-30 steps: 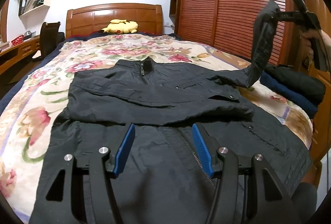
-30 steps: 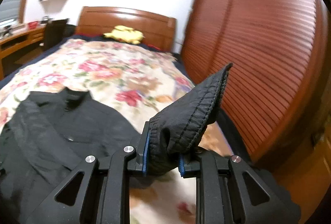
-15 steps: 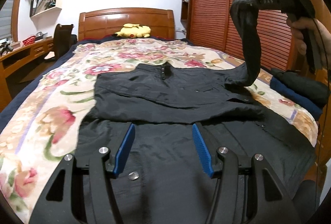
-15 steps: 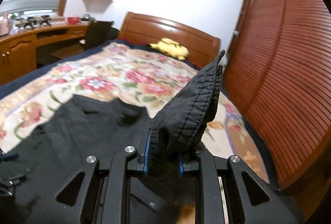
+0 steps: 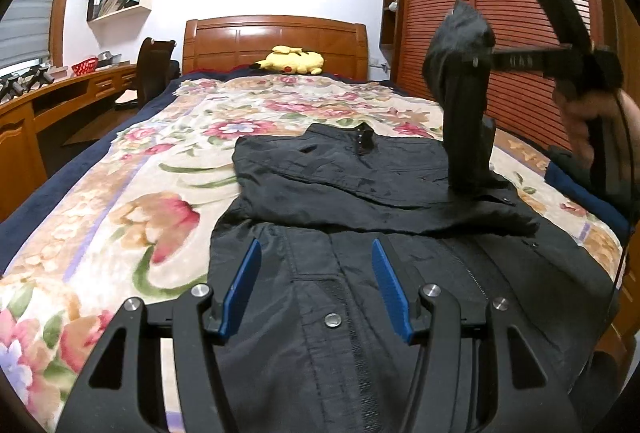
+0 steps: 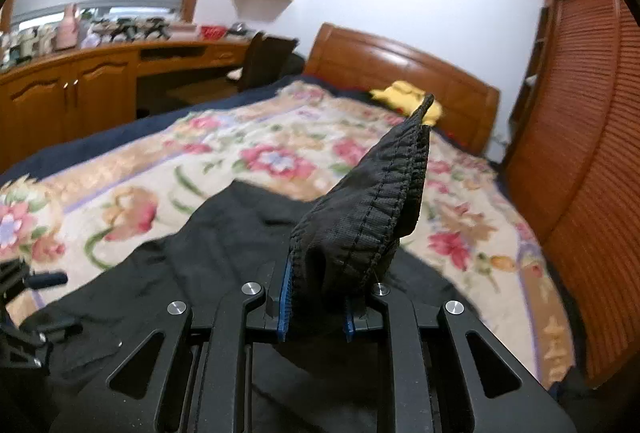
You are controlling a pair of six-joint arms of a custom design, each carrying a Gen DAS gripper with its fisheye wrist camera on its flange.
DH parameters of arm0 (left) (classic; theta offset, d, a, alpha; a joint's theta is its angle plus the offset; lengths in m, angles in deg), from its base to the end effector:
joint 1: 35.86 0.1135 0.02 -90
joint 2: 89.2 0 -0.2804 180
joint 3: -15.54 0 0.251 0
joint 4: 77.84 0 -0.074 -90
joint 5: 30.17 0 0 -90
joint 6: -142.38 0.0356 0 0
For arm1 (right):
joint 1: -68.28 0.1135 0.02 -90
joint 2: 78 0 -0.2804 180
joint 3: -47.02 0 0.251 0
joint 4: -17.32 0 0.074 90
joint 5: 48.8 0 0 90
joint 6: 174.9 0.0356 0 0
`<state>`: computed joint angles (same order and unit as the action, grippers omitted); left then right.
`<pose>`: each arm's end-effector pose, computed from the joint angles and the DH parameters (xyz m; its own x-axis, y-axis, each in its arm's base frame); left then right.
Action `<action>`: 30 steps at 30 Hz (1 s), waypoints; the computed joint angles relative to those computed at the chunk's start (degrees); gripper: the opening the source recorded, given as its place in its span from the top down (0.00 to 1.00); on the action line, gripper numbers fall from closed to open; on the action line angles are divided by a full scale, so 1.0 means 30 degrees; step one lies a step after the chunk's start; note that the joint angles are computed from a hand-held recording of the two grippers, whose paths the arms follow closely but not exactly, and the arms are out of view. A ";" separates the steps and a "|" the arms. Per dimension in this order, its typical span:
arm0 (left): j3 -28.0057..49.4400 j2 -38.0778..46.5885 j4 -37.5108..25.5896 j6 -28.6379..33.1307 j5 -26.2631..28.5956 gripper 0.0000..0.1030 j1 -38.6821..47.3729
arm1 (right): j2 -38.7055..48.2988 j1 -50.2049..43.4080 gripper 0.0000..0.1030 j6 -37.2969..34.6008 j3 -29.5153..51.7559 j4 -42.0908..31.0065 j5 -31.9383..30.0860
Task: Fold large clothes
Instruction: 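Grasp the other sleeve cuff with the right gripper and lift it, then lay the sleeve across the jacket body with the right gripper and release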
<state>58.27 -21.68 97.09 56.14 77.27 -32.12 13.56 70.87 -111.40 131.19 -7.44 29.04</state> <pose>0.2345 0.0046 0.2136 -0.4828 0.0311 -0.8752 0.2293 0.9690 -0.0920 0.3680 0.0242 0.3036 -0.3765 -0.4537 -0.8077 -0.4362 0.8560 -0.2775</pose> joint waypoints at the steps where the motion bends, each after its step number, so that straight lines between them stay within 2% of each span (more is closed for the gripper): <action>1: -0.0014 -0.0015 0.0008 0.0017 0.0018 0.45 0.0067 | 0.0265 0.0178 0.83 0.0059 -0.0180 0.0067 0.0008; 5: 0.0010 0.0037 0.0107 0.0065 0.0120 0.45 0.0305 | 0.0487 0.0585 0.83 0.0330 -0.0538 -0.0182 -0.0464; 13: 0.0206 0.0648 0.0290 -0.0048 0.0174 0.45 0.0747 | -0.1071 0.1782 0.84 0.1033 -0.1496 -0.1028 -0.1887; 16: 0.0175 0.0681 0.0318 -0.0043 0.0144 0.45 0.0824 | -0.1250 0.2193 0.82 0.1269 -0.1602 -0.1373 -0.1555; 17: 0.0156 0.0654 0.0299 -0.0010 0.0114 0.45 0.0830 | -0.1241 0.2246 0.80 0.1348 -0.1642 -0.1472 -0.1411; 19: 0.0128 0.0672 0.0327 0.0002 0.0018 0.45 0.0811 | -0.1266 0.2138 0.68 0.1667 -0.1663 -0.1836 -0.1827; 21: 0.0144 0.0700 0.0331 -0.0040 -0.0036 0.45 0.0763 | -0.1547 0.1975 0.40 0.1766 -0.1902 -0.1745 -0.2294; 23: 0.0161 0.0736 0.0348 -0.0066 -0.0122 0.45 0.0699 | -0.2204 0.1707 0.35 0.1742 -0.2406 -0.1401 -0.2565; 30: 0.0144 0.0895 0.0451 0.0085 -0.0558 0.45 0.0278 | -0.2249 0.0551 0.34 0.0881 -0.3042 -0.1360 -0.1293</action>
<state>58.70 -19.00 98.45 56.39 75.59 -31.28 6.81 72.52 -108.75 122.07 -11.52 25.16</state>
